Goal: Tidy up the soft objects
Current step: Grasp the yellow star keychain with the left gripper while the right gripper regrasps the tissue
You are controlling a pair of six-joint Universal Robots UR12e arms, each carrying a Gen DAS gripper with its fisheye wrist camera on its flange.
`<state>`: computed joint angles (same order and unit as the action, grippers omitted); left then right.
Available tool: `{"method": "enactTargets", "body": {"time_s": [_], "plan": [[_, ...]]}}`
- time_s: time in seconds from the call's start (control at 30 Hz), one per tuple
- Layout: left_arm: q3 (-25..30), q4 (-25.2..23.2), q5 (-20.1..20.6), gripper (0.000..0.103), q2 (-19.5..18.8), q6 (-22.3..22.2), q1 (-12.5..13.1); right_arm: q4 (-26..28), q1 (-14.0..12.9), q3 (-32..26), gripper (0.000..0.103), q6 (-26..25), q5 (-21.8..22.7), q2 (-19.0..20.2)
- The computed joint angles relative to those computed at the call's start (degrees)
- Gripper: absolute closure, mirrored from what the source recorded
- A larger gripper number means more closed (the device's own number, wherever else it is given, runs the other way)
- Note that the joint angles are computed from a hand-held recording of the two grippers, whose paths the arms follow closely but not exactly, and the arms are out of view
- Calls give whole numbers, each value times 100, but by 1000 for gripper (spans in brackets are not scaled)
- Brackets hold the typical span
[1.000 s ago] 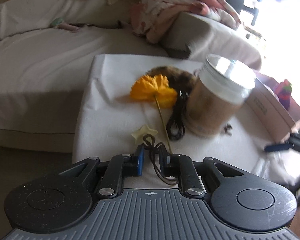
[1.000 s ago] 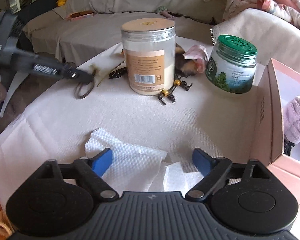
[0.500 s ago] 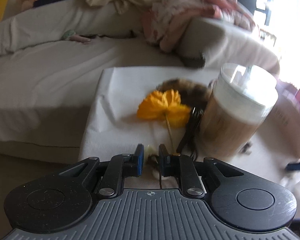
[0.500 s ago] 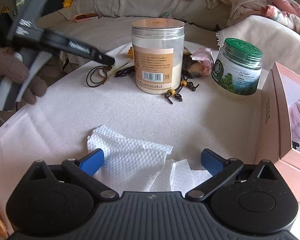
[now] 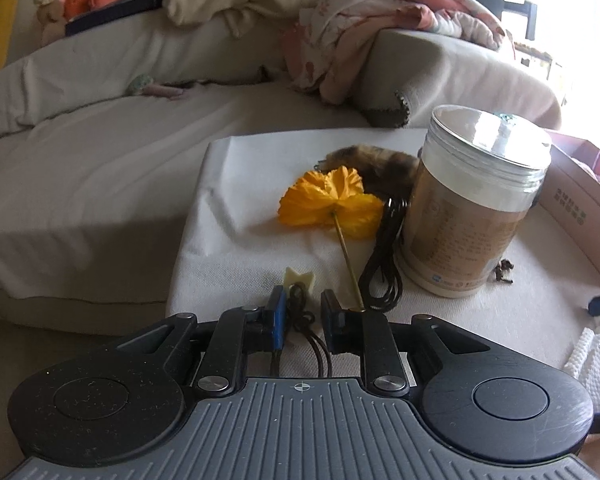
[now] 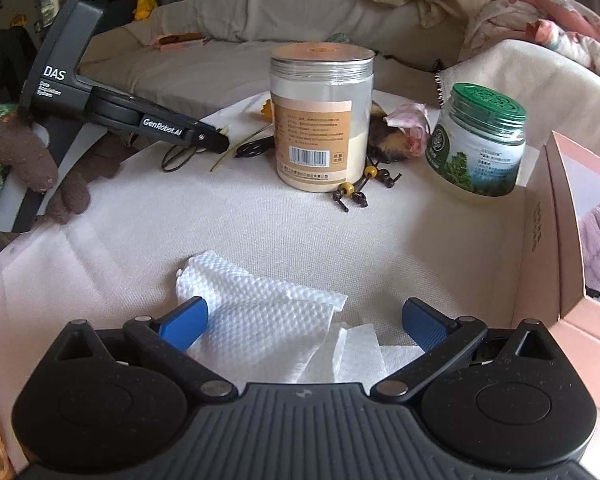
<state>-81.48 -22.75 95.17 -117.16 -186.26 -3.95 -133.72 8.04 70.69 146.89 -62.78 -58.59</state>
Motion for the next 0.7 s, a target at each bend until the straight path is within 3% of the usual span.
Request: {"method": "enactTargets", "body": {"time_s": [0.1, 0.2, 0.27, 0.3, 0.37, 0.4, 0.43, 0.57, 0.7], "plan": [[-21, 84, -137, 81, -5, -65, 48, 225, -75, -1, 1, 52, 260, -84], [-112, 293, -318, 82, 12, -323, 106, 253, -58, 161, 1, -334, 113, -236], [-208, 534, -339, 82, 17, -459, 111, 309, -18, 240, 8, -510, -86, -303], [-243, 618, -320, 82, 22, -467, 105, 336, 7, 268, 27, -613, -207, -331], [-324, 824, -358, 83, 38, -468, 104, 399, 4, 259, 56, -726, -154, -362], [-358, 940, -403, 83, 45, -480, 110, 490, 11, 199, 79, -784, -157, -356], [-377, 1036, -434, 83, 49, -494, 116, 501, 14, 159, 89, -785, -132, -349], [-291, 1318, -367, 83, 56, -522, 118, 356, -54, -124, 94, -484, 303, -267], [191, 1645, -629, 83, 17, -253, 155, -653, -260, -547, 94, 394, 797, -139]]}}
